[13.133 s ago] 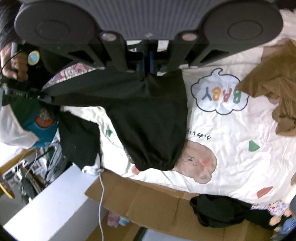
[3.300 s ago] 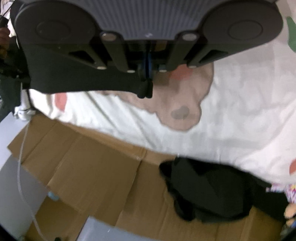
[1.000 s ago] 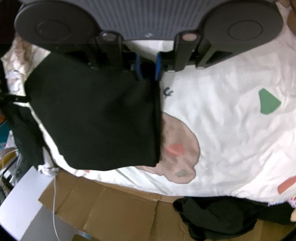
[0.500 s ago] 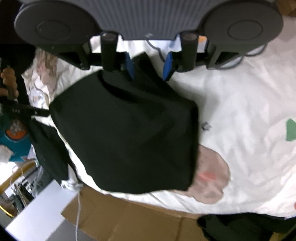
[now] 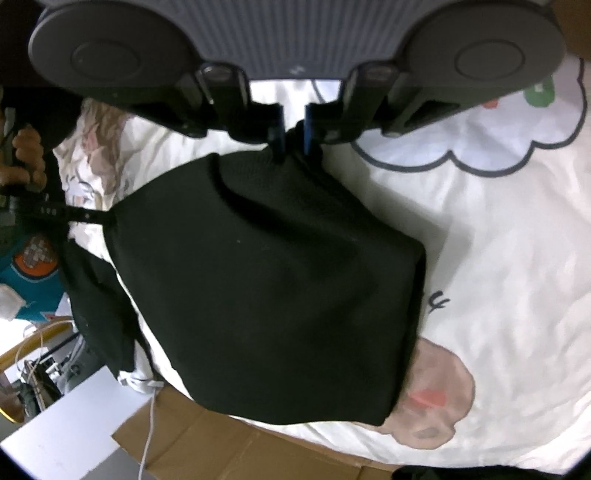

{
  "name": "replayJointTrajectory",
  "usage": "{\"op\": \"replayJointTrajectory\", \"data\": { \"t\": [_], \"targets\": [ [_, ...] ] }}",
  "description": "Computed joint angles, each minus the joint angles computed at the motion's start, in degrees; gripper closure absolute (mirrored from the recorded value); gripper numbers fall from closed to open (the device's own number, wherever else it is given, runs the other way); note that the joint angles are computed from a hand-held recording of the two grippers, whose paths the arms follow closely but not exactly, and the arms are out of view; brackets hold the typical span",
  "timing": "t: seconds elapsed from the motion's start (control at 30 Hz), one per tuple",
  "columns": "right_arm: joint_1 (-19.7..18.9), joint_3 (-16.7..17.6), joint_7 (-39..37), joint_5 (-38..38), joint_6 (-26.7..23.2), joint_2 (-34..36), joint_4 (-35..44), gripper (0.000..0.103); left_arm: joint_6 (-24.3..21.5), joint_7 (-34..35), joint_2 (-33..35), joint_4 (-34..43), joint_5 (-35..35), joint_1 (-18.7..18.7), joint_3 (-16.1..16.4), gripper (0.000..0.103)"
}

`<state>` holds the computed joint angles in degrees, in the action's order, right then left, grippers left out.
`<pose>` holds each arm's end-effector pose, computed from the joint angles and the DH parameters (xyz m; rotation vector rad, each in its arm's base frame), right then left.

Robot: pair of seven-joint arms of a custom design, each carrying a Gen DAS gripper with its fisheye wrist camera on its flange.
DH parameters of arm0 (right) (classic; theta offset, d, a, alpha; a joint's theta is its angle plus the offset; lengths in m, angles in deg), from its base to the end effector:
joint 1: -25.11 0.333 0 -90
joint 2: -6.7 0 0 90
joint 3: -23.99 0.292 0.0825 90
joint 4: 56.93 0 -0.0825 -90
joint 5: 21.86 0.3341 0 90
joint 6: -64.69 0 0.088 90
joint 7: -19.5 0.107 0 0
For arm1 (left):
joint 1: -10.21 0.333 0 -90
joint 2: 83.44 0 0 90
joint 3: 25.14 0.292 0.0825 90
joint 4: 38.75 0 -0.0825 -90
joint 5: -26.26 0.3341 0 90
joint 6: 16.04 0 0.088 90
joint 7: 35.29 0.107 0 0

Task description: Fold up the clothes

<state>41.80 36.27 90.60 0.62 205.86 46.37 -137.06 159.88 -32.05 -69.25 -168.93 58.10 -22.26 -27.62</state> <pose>0.6308 0.3071 0.3507 -2.2189 1.3186 0.1154 0.4142 -0.3404 0.3208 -2.4653 1.6973 -0.8630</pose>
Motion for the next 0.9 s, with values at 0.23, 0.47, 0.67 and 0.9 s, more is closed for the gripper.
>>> {"op": "replayJointTrajectory", "data": {
  "t": [0.23,0.47,0.67,0.9],
  "targets": [
    [-0.5,0.3,-0.2,1.0,1.0,-0.7,-1.0,0.096,-3.0,-0.6,-3.5,-2.8,2.2,1.8,-2.1,0.098],
    [-0.3,0.0,0.1,0.5,0.9,-1.1,-1.4,0.096,-4.8,2.0,-5.4,-4.3,0.5,5.6,-6.5,0.098],
    [-0.3,0.1,0.1,0.5,1.5,-1.8,-2.0,0.093,-9.3,8.2,-7.8,-5.7,-5.4,8.0,-9.4,0.098],
    [-0.4,0.3,0.3,1.1,3.3,-2.3,-2.9,0.076,-11.4,-4.2,-11.4,-5.0,8.9,10.6,-8.8,0.086]
  ]
}}
